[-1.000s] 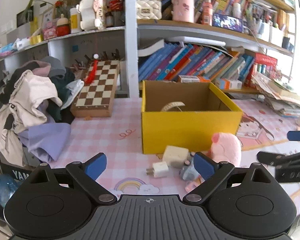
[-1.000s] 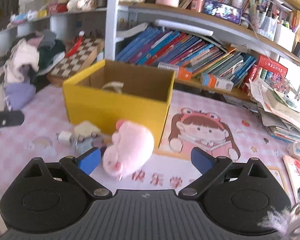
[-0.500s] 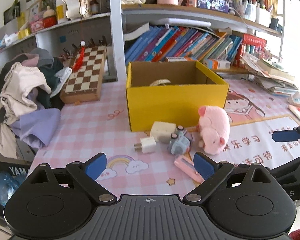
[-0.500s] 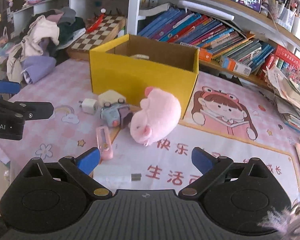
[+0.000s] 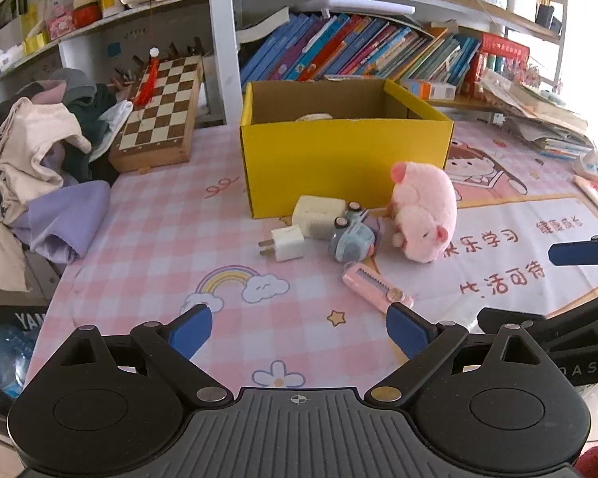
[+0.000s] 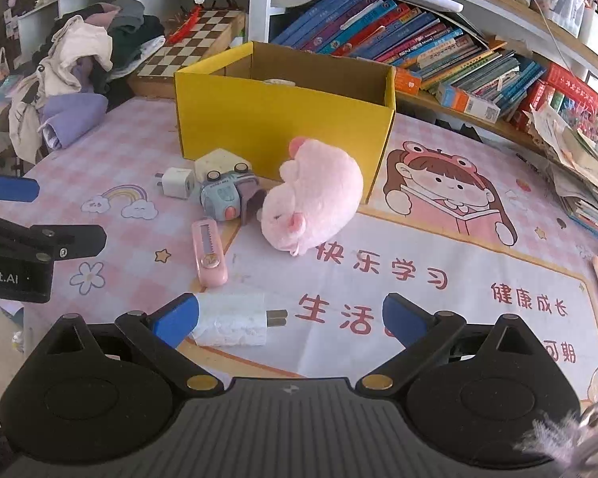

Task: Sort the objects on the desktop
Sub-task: 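Close the right gripper on the white rectangular stick while the left tool approaches the pink box cutter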

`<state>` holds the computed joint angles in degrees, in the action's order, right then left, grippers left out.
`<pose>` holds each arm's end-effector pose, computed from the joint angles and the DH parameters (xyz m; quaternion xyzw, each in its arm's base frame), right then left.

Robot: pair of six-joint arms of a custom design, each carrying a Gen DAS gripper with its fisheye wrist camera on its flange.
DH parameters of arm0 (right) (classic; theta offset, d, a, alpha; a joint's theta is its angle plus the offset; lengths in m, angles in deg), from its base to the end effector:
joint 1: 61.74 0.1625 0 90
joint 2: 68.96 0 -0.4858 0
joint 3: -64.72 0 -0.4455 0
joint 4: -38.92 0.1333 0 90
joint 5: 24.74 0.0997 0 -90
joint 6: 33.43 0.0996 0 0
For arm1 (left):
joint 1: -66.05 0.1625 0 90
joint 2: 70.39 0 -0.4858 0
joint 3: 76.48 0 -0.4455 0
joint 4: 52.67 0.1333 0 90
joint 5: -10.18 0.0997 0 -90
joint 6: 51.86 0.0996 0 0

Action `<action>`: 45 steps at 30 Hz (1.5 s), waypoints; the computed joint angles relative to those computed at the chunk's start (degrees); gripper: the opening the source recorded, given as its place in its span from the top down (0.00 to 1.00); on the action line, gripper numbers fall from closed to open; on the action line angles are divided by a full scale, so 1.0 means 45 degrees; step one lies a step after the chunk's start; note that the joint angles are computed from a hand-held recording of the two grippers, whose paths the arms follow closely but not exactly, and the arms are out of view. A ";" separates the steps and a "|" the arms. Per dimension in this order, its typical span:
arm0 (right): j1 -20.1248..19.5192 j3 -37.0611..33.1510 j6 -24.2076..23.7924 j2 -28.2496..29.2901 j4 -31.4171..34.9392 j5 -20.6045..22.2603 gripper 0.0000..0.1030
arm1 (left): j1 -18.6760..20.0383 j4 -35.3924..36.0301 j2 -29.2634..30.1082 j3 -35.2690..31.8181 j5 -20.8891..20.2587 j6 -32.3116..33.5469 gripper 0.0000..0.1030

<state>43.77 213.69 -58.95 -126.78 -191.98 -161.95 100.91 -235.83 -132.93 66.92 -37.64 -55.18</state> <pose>0.1558 -0.3364 0.1606 0.1336 -0.8376 0.3523 0.3955 -0.2203 -0.3974 0.1028 0.3707 0.8512 -0.2619 0.2634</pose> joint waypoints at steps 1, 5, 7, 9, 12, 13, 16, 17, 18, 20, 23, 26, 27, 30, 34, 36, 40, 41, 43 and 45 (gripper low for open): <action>0.0003 -0.0003 0.0019 0.0000 0.0012 0.0007 0.03 | 0.0004 0.0024 -0.0006 0.0004 -0.0002 0.0012 0.07; -0.0017 -0.0036 0.0052 -0.0008 0.0074 0.0068 0.03 | 0.0040 0.0078 -0.0029 0.0002 -0.0072 0.0110 0.07; -0.0032 -0.0060 0.0071 -0.0023 0.0132 0.0086 0.03 | 0.0067 0.0132 -0.0017 -0.0013 -0.0089 0.0123 0.07; -0.0058 -0.0081 0.0095 -0.0050 0.0212 0.0119 0.03 | 0.0116 0.0298 -0.0012 -0.0057 -0.0103 0.0058 0.07; -0.0168 -0.0089 0.0129 -0.0147 0.0413 0.0304 0.03 | 0.0215 0.0448 -0.0023 -0.0124 -0.0256 0.0067 0.07; -0.0215 -0.0095 0.0133 -0.0183 0.0491 0.0390 0.03 | 0.0251 0.0436 -0.0018 -0.0143 -0.0343 0.0126 0.07; -0.0370 -0.0140 0.0110 -0.0281 0.0739 0.0636 0.06 | 0.0324 0.0395 0.0073 -0.0213 -0.0513 0.0314 0.07; -0.0421 -0.0163 0.0090 -0.0306 0.0800 0.0705 0.06 | 0.0332 0.0422 0.0110 -0.0246 -0.0517 0.0340 0.07; -0.0468 -0.0194 0.0057 -0.0325 0.0829 0.0761 0.06 | 0.0343 0.0420 0.0153 -0.0285 -0.0532 0.0393 0.07; -0.0587 -0.0239 0.0017 -0.0410 0.0940 0.0924 0.06 | 0.0373 0.0384 0.0234 -0.0361 -0.0571 0.0491 0.07; -0.0793 -0.0294 0.0077 -0.0674 0.1574 0.1171 0.06 | 0.0448 0.0371 0.0371 -0.0497 -0.0589 0.0529 0.07; -0.0984 -0.0310 0.0066 -0.0944 0.2422 0.1393 0.08 | 0.0521 0.0500 0.0553 -0.0663 -0.0443 0.0306 0.07; -0.1051 -0.0295 0.0037 -0.1041 0.2654 0.1532 0.08 | 0.0529 0.0540 0.0615 -0.0709 -0.0331 0.0193 0.07; -0.1200 -0.0265 -0.0180 -0.1274 0.3366 0.1950 0.08 | 0.0537 0.0556 0.0743 -0.0791 -0.0045 -0.0122 0.07; -0.1250 -0.0373 -0.0391 -0.1251 0.4226 0.2050 0.09 | 0.0535 0.0703 0.0729 -0.0813 0.0045 -0.0329 0.07; -0.1281 -0.0480 -0.0344 -0.1163 0.4446 0.1933 0.13 | 0.0516 0.0768 0.0687 -0.0793 0.0046 -0.0320 0.07; -0.1488 -0.0670 0.0043 -0.1181 0.5093 0.1929 0.24 | 0.0507 0.0811 0.0603 -0.0738 0.0041 -0.0275 0.07; -0.1559 -0.0697 0.0152 -0.1227 0.5291 0.2009 0.26 | 0.0516 0.0838 0.0585 -0.0742 0.0032 -0.0281 0.07; -0.1676 -0.0712 0.0301 -0.1350 0.5619 0.2242 0.38 | 0.0538 0.0875 0.0544 -0.0739 0.0006 -0.0299 0.07; -0.1678 -0.0711 0.0301 -0.1357 0.5606 0.2246 0.38 | 0.0559 0.0890 0.0533 -0.0748 -0.0028 -0.0299 0.07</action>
